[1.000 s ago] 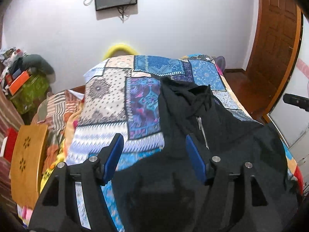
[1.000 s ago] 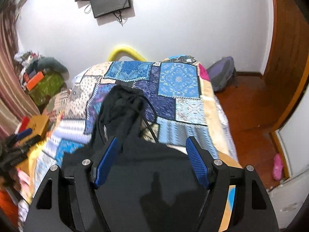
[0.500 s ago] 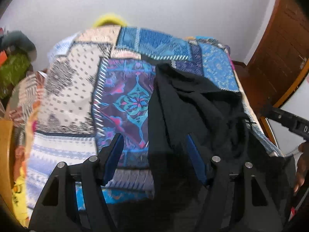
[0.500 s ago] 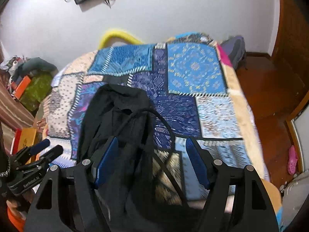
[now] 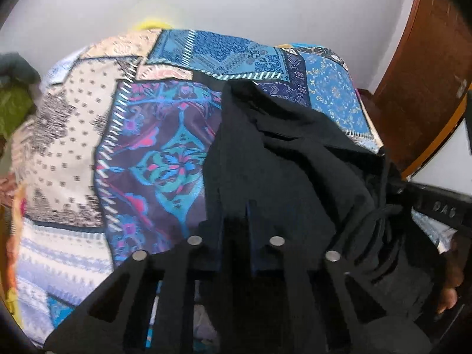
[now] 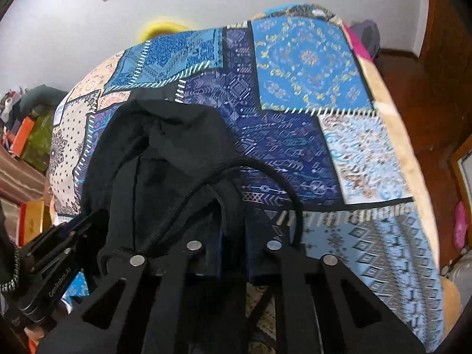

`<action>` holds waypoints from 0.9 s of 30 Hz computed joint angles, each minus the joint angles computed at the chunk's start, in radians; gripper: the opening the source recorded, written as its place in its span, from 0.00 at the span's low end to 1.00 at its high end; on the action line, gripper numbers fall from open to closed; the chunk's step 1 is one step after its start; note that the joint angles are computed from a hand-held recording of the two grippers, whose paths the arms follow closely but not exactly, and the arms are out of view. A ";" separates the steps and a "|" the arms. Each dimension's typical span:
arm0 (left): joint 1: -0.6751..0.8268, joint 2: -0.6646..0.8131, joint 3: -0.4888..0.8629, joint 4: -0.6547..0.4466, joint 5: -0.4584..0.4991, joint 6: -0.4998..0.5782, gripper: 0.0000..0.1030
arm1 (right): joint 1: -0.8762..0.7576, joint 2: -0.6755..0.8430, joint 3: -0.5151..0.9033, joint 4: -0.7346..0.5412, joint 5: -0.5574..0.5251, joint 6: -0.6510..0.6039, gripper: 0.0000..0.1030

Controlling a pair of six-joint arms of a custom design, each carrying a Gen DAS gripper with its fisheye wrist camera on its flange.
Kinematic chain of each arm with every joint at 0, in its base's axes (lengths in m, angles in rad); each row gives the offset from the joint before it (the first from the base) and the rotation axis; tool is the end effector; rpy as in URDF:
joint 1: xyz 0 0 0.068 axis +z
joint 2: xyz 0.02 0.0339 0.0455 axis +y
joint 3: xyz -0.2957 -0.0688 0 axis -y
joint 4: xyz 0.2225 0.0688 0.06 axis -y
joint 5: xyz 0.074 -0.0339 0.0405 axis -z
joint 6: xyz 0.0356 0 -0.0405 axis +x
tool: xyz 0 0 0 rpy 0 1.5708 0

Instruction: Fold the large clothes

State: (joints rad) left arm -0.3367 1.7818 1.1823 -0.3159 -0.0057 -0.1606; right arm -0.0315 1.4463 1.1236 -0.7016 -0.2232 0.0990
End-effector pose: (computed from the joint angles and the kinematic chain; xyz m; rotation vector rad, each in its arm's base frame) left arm 0.3458 -0.1208 0.2397 0.2172 2.4881 -0.2020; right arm 0.2699 -0.0006 0.3004 0.0876 2.5859 0.3141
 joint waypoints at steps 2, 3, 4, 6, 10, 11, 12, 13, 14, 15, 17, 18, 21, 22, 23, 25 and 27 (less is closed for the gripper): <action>0.012 -0.041 -0.005 -0.036 0.011 -0.012 0.09 | 0.001 -0.026 0.004 -0.015 0.009 0.005 0.08; 0.016 -0.062 -0.005 -0.053 0.020 -0.015 0.09 | -0.002 -0.058 0.009 -0.042 0.004 0.002 0.08; 0.019 -0.093 -0.011 -0.072 0.028 -0.017 0.09 | -0.009 -0.074 0.014 -0.059 -0.004 -0.004 0.08; 0.014 -0.165 -0.025 -0.110 0.031 -0.007 0.09 | -0.018 -0.132 0.029 -0.115 -0.022 -0.025 0.08; -0.054 -0.338 -0.063 -0.208 -0.033 0.026 0.09 | -0.021 -0.276 0.069 -0.258 -0.054 -0.084 0.08; -0.071 -0.387 -0.080 -0.232 -0.046 0.028 0.09 | -0.017 -0.311 0.071 -0.282 -0.053 -0.095 0.08; -0.088 -0.425 -0.092 -0.251 -0.056 0.024 0.09 | -0.014 -0.347 0.075 -0.309 -0.051 -0.108 0.08; -0.115 -0.478 -0.111 -0.273 -0.079 0.014 0.09 | -0.015 -0.387 0.076 -0.339 -0.055 -0.124 0.08; -0.144 -0.517 -0.126 -0.288 -0.107 0.002 0.09 | -0.025 -0.428 0.078 -0.374 -0.067 -0.145 0.08; -0.165 -0.555 -0.144 -0.299 -0.125 -0.009 0.09 | -0.035 -0.457 0.076 -0.397 -0.076 -0.154 0.08; -0.224 -0.641 -0.188 -0.335 -0.163 -0.047 0.09 | -0.060 -0.518 0.065 -0.447 -0.103 -0.174 0.08; -0.248 -0.668 -0.202 -0.351 -0.180 -0.061 0.09 | -0.079 -0.545 0.057 -0.471 -0.120 -0.188 0.08; -0.343 -0.752 -0.259 -0.406 -0.237 -0.119 0.09 | -0.109 -0.627 0.024 -0.533 -0.132 -0.232 0.08; -0.376 -0.780 -0.280 -0.429 -0.251 -0.145 0.09 | -0.122 -0.654 0.010 -0.556 -0.139 -0.251 0.08; -0.394 -0.797 -0.290 -0.447 -0.255 -0.161 0.09 | -0.137 -0.672 0.000 -0.577 -0.147 -0.272 0.08; -0.460 -0.841 -0.329 -0.487 -0.279 -0.209 0.09 | -0.170 -0.707 -0.025 -0.615 -0.163 -0.322 0.08; -0.541 -0.867 -0.363 -0.518 -0.325 -0.275 0.09 | -0.253 -0.736 -0.050 -0.669 -0.202 -0.419 0.08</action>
State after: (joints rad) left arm -0.8772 0.9146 0.8192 -0.8342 -0.3311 -0.4354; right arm -0.2842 0.7101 1.0738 -1.3706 -0.4255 -0.3197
